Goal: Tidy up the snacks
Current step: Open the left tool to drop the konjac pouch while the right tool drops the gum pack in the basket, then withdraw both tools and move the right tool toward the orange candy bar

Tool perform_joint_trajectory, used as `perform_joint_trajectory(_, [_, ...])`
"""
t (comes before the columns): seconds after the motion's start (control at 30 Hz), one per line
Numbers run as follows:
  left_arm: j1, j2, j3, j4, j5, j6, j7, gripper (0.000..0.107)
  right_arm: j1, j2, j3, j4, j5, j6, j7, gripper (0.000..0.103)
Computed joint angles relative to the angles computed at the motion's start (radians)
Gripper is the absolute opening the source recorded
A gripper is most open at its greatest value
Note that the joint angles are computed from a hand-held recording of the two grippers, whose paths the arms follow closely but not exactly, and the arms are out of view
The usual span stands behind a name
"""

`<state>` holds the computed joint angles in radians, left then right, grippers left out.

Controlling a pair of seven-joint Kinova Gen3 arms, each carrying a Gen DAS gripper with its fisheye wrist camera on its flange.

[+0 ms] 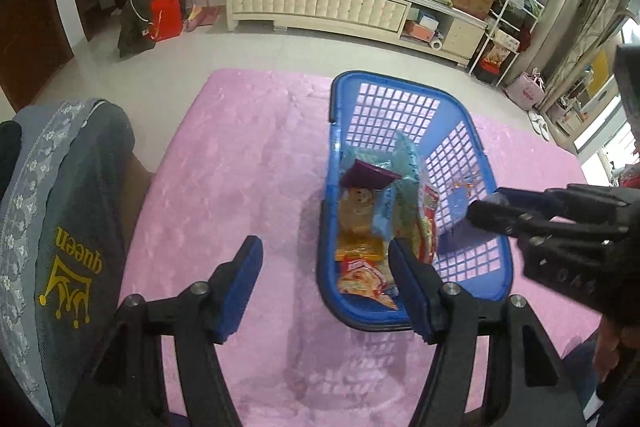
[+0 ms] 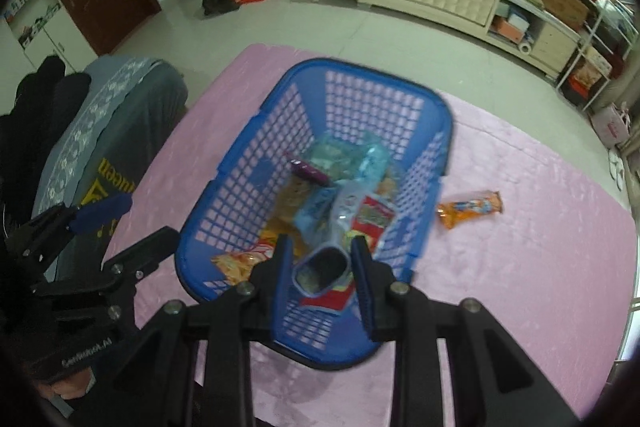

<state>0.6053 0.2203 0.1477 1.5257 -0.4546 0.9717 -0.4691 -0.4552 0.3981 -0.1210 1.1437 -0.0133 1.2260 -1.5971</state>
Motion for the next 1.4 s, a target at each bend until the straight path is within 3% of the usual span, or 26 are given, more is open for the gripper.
perform_joint_trajectory(0.2, [-0.035, -0.008, -0.005, 0.047, 0.040, -0.055, -0.023, 0.063, -0.053, 0.060, 0.009, -0.027, 0.048, 0.012, -0.034, 0.033])
perform_joint_trajectory(0.57, [-0.073, 0.005, -0.010, 0.074, 0.096, -0.112, -0.077, 0.063, -0.063, 0.126, 0.017, -0.078, 0.063, 0.008, -0.040, 0.033])
perform_joint_trajectory(0.6, [-0.071, 0.007, -0.011, 0.072, 0.095, -0.110, -0.079, 0.063, -0.071, 0.126, 0.028, -0.078, 0.073, 0.002, -0.059, 0.034])
perform_joint_trajectory(0.67, [-0.066, 0.010, -0.013, 0.069, 0.092, -0.107, -0.081, 0.063, -0.069, 0.127, 0.034, -0.084, 0.077, 0.001, -0.082, 0.048])
perform_joint_trajectory(0.7, [-0.064, 0.011, -0.014, 0.068, 0.093, -0.105, -0.083, 0.063, -0.060, 0.123, 0.030, -0.079, 0.067, -0.005, -0.078, 0.065])
perform_joint_trajectory(0.73, [-0.060, 0.013, -0.014, 0.063, 0.091, -0.098, -0.081, 0.063, -0.047, 0.109, 0.024, -0.060, 0.056, -0.027, -0.073, 0.073])
perform_joint_trajectory(0.83, [-0.045, 0.014, -0.016, 0.052, 0.078, -0.082, -0.067, 0.063, -0.038, 0.068, 0.024, -0.016, 0.057, -0.067, -0.080, 0.076])
perform_joint_trajectory(0.93, [-0.033, 0.012, -0.012, 0.036, 0.073, -0.063, -0.057, 0.063, -0.005, 0.046, 0.012, -0.007, 0.026, -0.048, -0.056, 0.077])
perform_joint_trajectory(1.0, [-0.015, 0.011, -0.010, 0.023, 0.055, -0.046, -0.039, 0.069, 0.008, 0.019, 0.013, 0.014, 0.021, -0.046, -0.050, 0.078])
perform_joint_trajectory(1.3, [0.083, 0.046, 0.011, -0.110, -0.027, 0.074, 0.007, 0.069, 0.110, -0.070, 0.017, 0.082, -0.039, -0.029, 0.015, 0.079])
perform_joint_trajectory(1.4, [0.115, 0.070, 0.009, -0.157, -0.044, 0.098, 0.011, 0.077, 0.150, -0.085, 0.025, 0.092, -0.061, -0.021, 0.034, 0.079])
